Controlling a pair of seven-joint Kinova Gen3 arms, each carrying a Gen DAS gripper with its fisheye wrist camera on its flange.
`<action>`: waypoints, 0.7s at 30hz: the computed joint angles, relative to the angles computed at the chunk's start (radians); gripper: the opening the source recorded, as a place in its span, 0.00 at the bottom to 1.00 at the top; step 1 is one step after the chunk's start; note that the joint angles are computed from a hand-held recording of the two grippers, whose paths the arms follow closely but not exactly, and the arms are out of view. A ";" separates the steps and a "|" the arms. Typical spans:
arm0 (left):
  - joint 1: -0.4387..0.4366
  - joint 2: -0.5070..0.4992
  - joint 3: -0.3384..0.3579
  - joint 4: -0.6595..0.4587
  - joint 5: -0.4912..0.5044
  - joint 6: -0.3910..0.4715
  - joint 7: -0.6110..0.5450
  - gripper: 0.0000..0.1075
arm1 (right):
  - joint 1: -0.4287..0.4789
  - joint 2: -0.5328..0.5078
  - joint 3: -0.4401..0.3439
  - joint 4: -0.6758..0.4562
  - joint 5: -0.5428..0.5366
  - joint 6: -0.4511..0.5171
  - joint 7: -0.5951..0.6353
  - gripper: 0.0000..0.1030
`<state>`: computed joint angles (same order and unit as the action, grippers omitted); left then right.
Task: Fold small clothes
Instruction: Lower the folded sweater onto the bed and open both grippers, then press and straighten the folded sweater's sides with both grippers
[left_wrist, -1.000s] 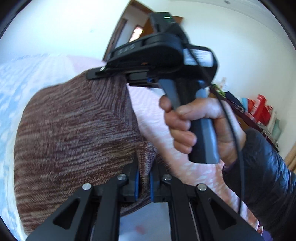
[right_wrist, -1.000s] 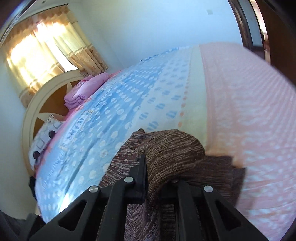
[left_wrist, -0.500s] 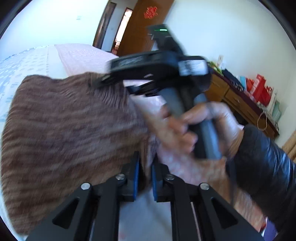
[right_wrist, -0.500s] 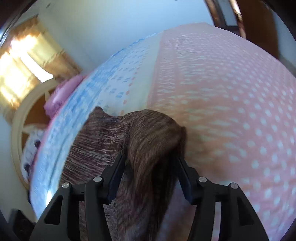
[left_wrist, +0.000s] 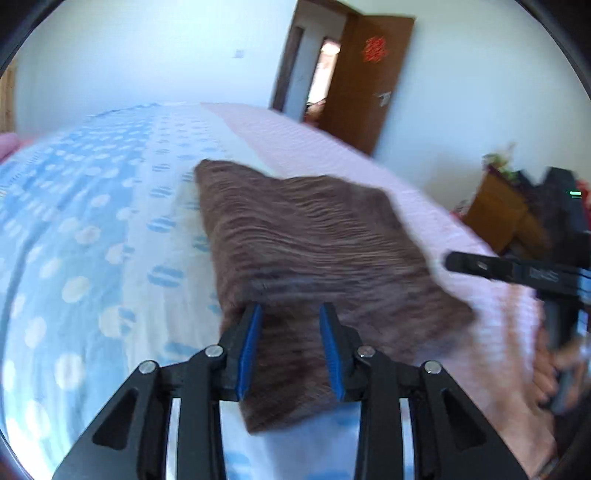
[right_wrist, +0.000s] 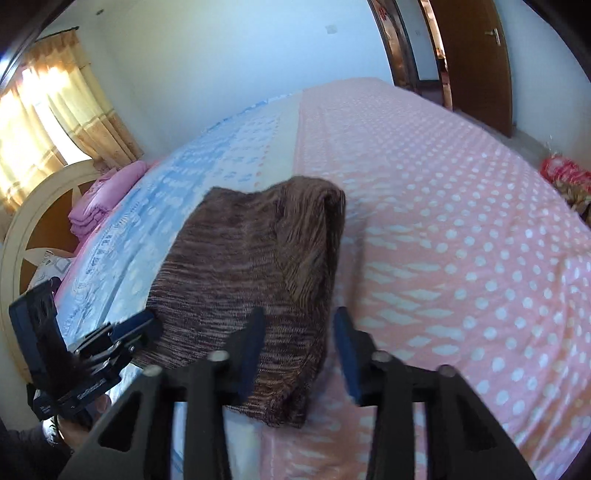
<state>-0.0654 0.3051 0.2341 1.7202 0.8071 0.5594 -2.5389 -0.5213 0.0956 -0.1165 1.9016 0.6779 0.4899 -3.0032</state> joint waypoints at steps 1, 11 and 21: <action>0.046 0.005 -0.039 -0.001 -0.028 -0.026 0.041 0.27 | 0.027 0.011 -0.012 0.008 -0.040 -0.041 0.006 0.29; 0.009 -0.042 0.001 0.064 -0.186 -0.111 0.232 0.10 | 0.189 0.059 -0.140 0.022 -0.297 -0.140 0.307 0.29; 0.188 0.053 -0.085 -0.146 -0.159 -0.207 0.299 0.48 | 0.103 0.122 0.063 -0.173 -0.071 -0.065 0.277 0.29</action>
